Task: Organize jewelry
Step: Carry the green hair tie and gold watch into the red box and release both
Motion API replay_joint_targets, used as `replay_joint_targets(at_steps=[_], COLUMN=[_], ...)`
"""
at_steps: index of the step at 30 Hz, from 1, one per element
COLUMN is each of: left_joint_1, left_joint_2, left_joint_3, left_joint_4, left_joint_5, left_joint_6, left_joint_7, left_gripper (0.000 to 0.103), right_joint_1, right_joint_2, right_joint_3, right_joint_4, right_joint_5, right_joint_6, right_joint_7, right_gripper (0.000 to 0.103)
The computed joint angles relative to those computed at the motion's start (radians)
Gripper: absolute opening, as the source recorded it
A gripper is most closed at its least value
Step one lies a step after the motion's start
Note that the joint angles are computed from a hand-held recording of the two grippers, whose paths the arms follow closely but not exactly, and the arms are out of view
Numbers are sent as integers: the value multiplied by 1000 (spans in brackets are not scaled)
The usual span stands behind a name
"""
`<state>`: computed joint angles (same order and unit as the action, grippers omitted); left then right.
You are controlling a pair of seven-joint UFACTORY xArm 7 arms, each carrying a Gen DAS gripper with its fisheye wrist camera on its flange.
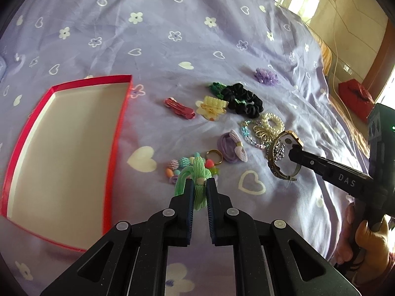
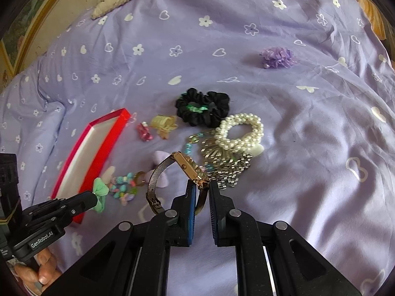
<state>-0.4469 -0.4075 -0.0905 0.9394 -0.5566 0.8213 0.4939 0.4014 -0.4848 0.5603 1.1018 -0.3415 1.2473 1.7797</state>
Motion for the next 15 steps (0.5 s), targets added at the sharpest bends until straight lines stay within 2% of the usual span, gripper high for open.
replay_joint_targets(at_steps=[8,15], left_joint_1=[30,64], left_joint_2=[-51,-72], left_joint_3=[37,61], left_joint_4=[-14,-10], left_joint_5=[0,12], left_joint_6=[23,30], left_joint_7=[-7,-14], left_gripper=[9,9], right_joint_1=[2,38], right_joint_2=[84,192], right_joint_3=[6,-15], right_joint_4=[69,144], right_joint_5=[-55,-120], right_joint_6=[-58,-108], right_joint_7=[-4,-18], right_gripper=[10,10])
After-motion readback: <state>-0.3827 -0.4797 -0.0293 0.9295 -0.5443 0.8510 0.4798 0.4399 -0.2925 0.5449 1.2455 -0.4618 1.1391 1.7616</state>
